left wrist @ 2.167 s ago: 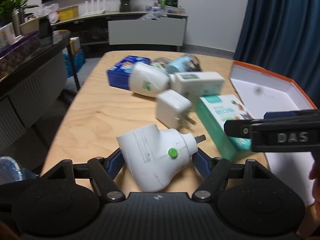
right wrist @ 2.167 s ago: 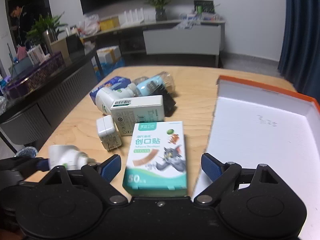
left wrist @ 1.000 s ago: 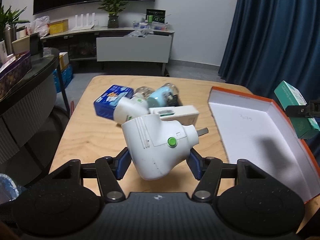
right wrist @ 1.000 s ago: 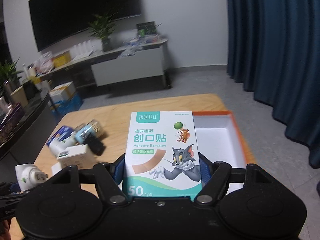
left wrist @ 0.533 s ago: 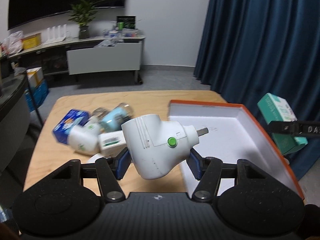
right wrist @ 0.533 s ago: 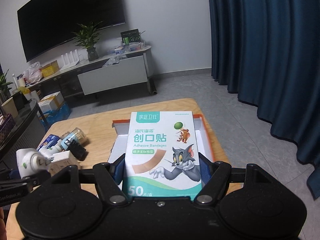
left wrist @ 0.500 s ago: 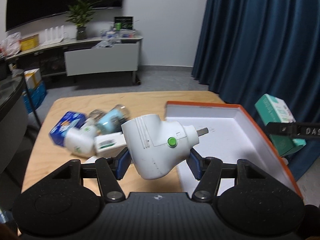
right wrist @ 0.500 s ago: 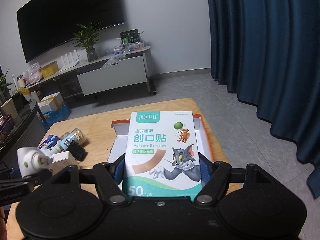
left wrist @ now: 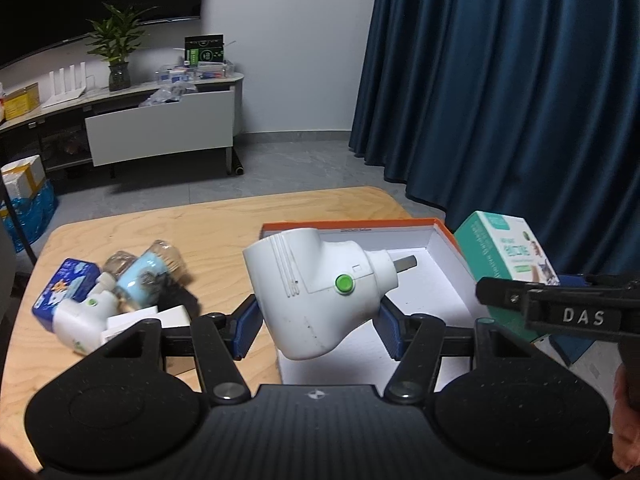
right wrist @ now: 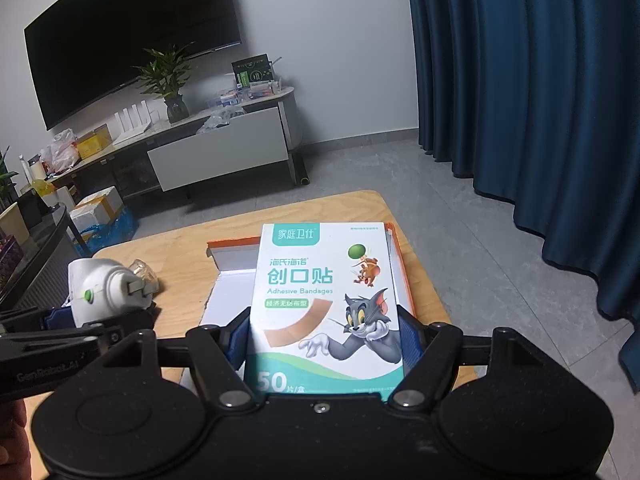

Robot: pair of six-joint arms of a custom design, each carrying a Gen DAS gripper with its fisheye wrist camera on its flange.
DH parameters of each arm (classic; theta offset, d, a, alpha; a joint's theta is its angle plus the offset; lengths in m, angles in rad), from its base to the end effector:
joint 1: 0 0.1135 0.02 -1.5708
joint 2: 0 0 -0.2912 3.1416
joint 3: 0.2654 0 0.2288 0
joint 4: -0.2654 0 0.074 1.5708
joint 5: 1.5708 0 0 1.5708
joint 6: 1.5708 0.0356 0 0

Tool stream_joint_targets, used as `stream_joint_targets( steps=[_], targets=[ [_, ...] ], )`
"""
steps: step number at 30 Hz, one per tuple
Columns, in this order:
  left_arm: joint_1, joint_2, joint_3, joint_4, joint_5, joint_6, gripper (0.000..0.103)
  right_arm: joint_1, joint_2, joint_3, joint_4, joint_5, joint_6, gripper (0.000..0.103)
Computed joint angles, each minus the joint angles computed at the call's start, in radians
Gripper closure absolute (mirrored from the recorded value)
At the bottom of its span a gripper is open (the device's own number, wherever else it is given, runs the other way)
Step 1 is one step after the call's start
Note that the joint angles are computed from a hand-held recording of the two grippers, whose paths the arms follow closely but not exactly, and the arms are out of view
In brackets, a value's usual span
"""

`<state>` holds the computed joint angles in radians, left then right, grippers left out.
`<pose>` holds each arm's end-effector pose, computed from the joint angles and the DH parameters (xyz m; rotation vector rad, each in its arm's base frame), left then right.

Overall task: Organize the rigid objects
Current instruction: 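Carry the white heater and bandage box with both grippers over the open white box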

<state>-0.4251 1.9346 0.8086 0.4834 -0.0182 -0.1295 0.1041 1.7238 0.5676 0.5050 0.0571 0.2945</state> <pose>0.3287 -0.1481 0.1465 0.3181 2.2055 -0.2859 0.2940 0.0287 0.1570 0.2428 2.2119 0.1558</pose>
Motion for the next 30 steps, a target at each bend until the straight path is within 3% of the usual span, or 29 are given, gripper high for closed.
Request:
stream_joint_targets(
  steps=[30],
  targets=[
    [-0.023, 0.13, 0.199, -0.117, -0.008, -0.018, 0.042, -0.007, 0.197, 0.208, -0.073, 0.015, -0.071, 0.019]
  ],
)
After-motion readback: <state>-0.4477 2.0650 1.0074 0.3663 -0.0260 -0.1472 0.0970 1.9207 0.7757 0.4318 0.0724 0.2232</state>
